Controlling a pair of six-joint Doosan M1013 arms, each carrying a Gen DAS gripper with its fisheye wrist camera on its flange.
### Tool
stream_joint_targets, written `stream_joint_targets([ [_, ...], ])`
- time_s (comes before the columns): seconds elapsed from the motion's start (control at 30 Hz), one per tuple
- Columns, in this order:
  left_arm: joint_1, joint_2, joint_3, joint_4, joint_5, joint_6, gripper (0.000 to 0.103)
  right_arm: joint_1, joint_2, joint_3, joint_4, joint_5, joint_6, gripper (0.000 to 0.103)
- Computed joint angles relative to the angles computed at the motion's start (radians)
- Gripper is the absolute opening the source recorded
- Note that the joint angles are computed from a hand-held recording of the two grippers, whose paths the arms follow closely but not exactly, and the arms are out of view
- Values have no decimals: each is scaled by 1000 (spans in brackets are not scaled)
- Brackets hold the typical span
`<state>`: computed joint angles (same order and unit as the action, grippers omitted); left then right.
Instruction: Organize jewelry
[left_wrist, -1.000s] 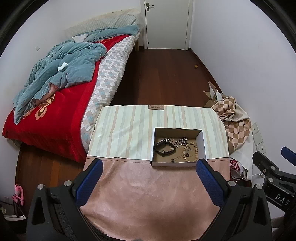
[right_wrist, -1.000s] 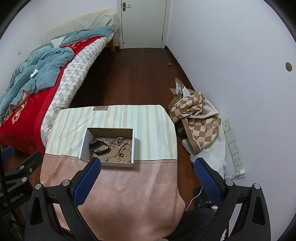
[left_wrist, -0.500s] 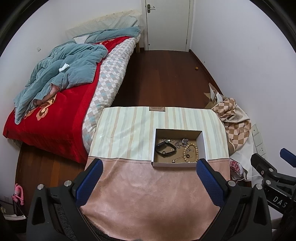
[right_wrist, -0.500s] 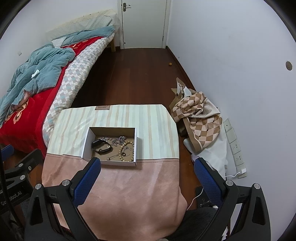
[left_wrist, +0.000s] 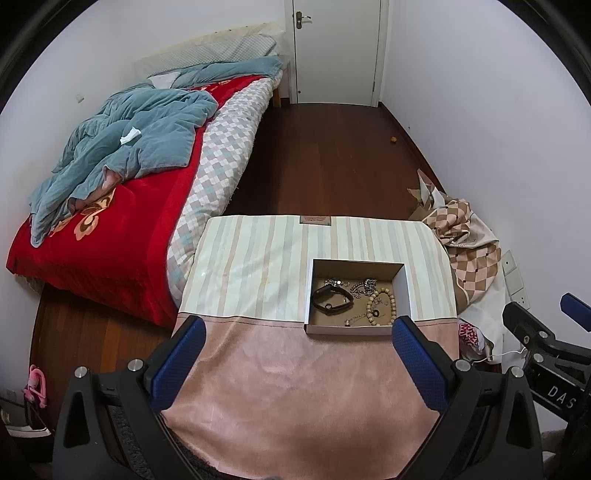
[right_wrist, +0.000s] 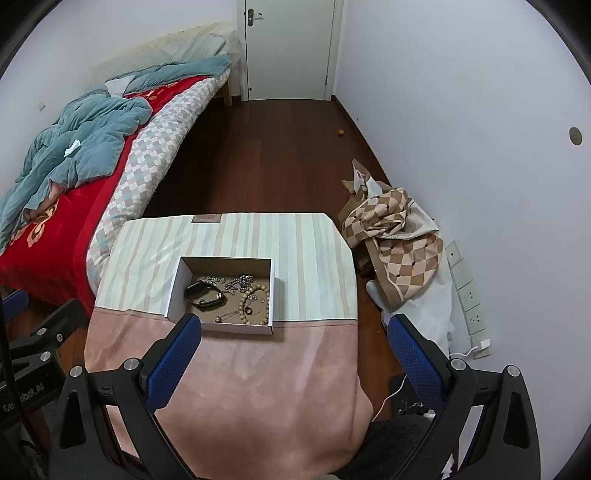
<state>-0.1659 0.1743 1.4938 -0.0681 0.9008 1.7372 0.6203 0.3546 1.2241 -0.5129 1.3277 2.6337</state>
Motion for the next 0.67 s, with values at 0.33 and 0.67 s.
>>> stream_joint_targets([
  [0.33, 0, -3, 3, 4, -6, -3, 103, 1, -1, 0, -2, 2, 0, 102],
  [0.67, 0, -16, 17, -6, -27, 5, 103, 4, -2, -2, -5, 3, 1, 102],
])
